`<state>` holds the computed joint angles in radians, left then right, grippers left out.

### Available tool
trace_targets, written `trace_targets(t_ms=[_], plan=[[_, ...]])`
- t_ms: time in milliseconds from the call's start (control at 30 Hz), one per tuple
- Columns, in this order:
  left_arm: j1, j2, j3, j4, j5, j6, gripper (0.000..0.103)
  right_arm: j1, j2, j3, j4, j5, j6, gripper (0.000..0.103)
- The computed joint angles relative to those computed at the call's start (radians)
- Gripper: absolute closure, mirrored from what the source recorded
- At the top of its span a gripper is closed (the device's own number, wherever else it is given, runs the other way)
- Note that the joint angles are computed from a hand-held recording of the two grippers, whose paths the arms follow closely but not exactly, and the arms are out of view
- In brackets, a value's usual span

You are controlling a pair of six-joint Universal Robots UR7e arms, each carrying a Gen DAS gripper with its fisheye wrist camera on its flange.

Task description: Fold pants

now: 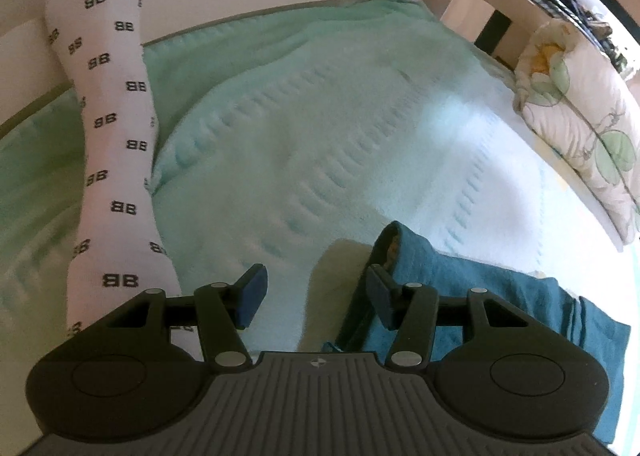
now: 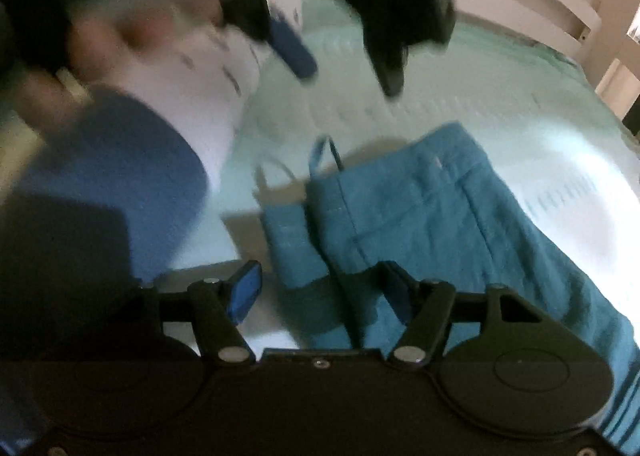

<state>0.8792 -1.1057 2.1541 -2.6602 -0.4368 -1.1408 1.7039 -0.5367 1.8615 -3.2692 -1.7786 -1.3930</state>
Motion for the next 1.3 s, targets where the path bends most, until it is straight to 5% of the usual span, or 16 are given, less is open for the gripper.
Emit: trace_targets(t_ms=[33,133,300,467,600,833,900,1000,1167,1300], plan=[[-0.002,-0.004,0.002,0.006,0.001,-0.009,0.050,-0.011,-0.002,0.002,-0.004,0.037,-0.006,0.057],[-0.009,-0.015,-0.002,0.047,0.003,-0.048,0.050,-0.007,-0.025,-0.030,0.075,0.051,0.092,0.083],[-0.029,0.013,-0.035,0.060,0.004,-0.058,0.050,-0.035,-0.177,-0.032,0.164,0.225,0.282,0.084],[-0.047,0.141,-0.126,-0.117,-0.035,0.114,0.050,-0.109,-0.341,-0.052,0.179,0.351,0.447,0.084],[-0.049,0.279,-0.254,-0.223,-0.123,0.290,0.050,-0.185,-0.395,-0.108,0.122,0.311,0.565,0.084],[-0.036,0.504,-0.512,-0.200,-0.311,0.464,0.050,-0.316,-0.397,-0.192,0.069,0.054,0.714,0.084],[-0.032,0.553,-0.574,-0.173,-0.347,0.488,0.050,-0.347,-0.386,-0.223,0.132,-0.026,0.749,0.084],[-0.031,0.621,-0.666,-0.137,-0.386,0.525,0.050,-0.385,-0.398,-0.244,0.275,-0.019,0.817,0.083],[-0.034,0.710,-0.764,-0.102,-0.436,0.541,0.050,-0.391,-0.437,-0.237,0.339,-0.002,0.784,0.071],[-0.024,0.757,-0.810,-0.024,-0.465,0.521,0.050,-0.410,-0.452,-0.253,0.329,0.073,0.760,0.049]])
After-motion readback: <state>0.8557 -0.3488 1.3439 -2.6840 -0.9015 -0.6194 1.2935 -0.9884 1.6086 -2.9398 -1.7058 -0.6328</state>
